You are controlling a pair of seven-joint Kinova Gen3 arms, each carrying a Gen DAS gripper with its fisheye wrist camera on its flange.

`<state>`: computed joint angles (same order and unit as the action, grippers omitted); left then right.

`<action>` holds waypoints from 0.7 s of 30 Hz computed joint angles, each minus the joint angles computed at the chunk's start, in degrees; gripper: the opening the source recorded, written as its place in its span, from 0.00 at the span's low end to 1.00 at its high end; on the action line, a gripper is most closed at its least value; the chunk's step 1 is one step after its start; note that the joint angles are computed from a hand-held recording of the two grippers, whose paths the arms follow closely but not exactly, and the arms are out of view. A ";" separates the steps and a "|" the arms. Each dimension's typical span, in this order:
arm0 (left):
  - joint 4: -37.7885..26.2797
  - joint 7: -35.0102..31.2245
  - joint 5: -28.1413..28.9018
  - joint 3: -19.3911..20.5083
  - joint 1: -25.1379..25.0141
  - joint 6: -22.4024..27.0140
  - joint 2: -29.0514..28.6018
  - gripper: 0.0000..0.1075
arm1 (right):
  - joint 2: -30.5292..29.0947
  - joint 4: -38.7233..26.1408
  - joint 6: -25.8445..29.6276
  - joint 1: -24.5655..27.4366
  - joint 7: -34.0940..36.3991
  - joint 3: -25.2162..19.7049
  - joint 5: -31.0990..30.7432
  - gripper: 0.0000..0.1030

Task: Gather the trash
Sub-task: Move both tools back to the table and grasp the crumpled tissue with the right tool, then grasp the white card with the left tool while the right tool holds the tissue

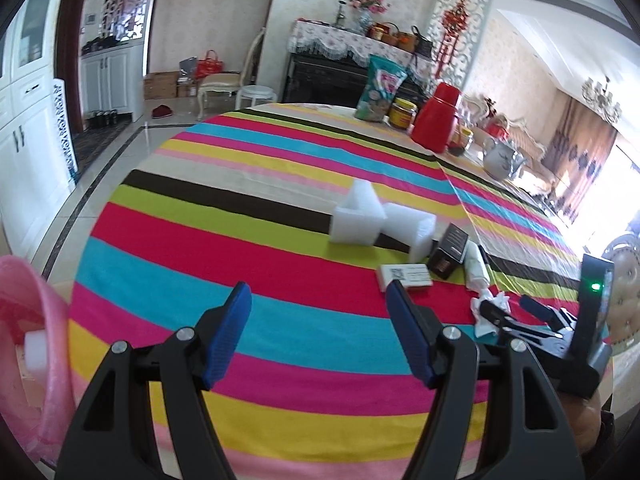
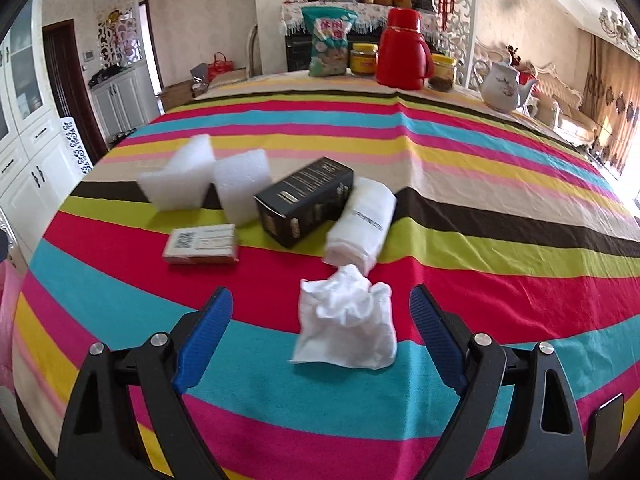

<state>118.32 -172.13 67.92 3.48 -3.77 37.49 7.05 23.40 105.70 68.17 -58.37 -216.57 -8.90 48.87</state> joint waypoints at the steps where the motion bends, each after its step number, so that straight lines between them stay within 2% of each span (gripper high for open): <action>1: -0.13 0.34 -0.17 0.29 0.45 -0.40 0.10 0.63 | 0.08 -0.13 -0.59 0.64 0.90 -0.12 -0.58 0.82; 4: -0.36 1.13 -0.52 1.38 2.00 -1.87 0.79 0.63 | 0.41 -0.01 -1.84 1.96 2.66 0.13 -2.28 0.78; 12: -2.33 4.53 -3.26 4.41 5.45 -4.86 3.74 0.63 | -0.43 1.81 -7.68 4.25 5.11 0.73 -5.03 0.50; 14: -3.20 6.05 -4.56 5.26 6.32 -5.70 4.83 0.63 | -0.74 2.22 -8.34 4.12 5.02 0.95 -5.14 0.47; 17: -4.48 8.44 -6.56 6.71 7.51 -6.86 6.43 0.63 | -1.90 3.46 -9.91 4.06 4.05 1.11 -4.54 0.32; 21: -6.57 13.06 -11.00 8.64 9.26 -8.24 9.02 0.63 | -3.45 5.00 -9.98 3.43 1.76 0.98 -2.86 0.22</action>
